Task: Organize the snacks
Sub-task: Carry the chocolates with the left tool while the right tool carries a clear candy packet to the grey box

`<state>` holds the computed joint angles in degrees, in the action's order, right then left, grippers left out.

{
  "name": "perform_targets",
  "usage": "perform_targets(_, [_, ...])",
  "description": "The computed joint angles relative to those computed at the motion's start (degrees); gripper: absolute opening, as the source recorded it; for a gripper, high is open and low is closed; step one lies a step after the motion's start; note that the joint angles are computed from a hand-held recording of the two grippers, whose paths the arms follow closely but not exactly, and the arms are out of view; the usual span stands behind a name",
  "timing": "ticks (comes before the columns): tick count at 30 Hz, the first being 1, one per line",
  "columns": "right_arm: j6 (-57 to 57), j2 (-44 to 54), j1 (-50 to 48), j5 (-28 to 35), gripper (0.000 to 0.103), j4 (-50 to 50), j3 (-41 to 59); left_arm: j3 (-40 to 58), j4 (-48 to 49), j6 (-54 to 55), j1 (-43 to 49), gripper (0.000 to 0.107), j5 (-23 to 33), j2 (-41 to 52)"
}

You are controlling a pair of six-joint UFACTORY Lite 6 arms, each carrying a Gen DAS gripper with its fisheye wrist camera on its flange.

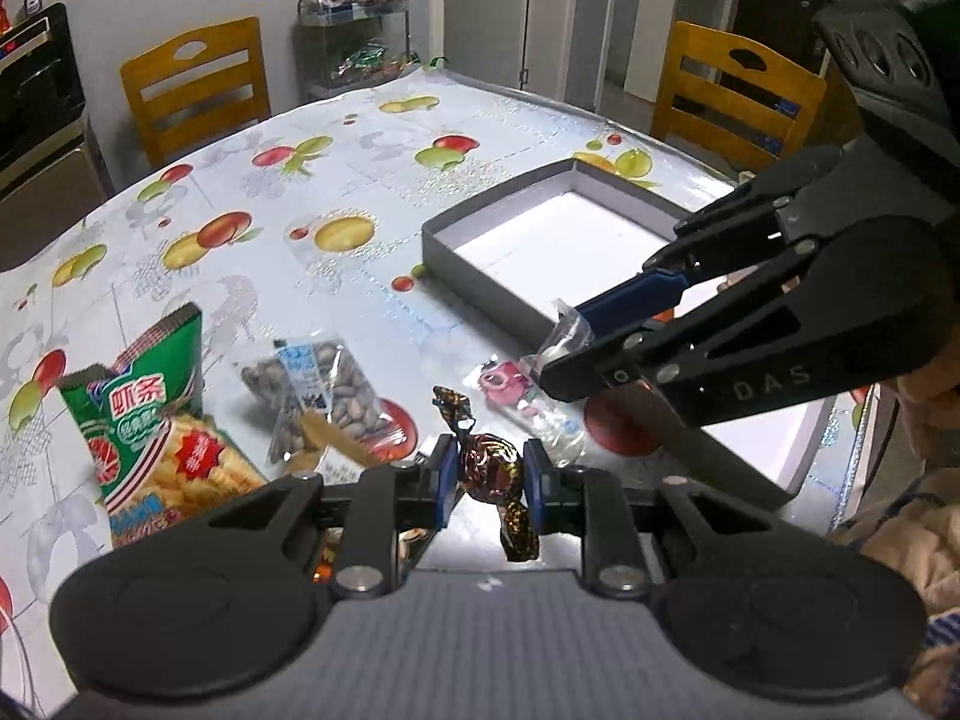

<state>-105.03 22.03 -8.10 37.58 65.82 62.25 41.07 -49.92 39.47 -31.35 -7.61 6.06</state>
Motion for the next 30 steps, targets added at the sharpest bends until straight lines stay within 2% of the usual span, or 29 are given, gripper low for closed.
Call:
perform_targets(11, [-1.66, -1.34, -3.84, 0.45, 0.032, 2.07, -0.95, 4.81, -1.95, 2.4, -1.42, 0.019, 0.89, 2.87])
perform_targets(30, [-1.9, -0.2, -10.5, 0.11, 0.032, 3.79, 0.94, 20.14, -2.39, 6.53, -3.03, 0.019, 5.55, 13.14])
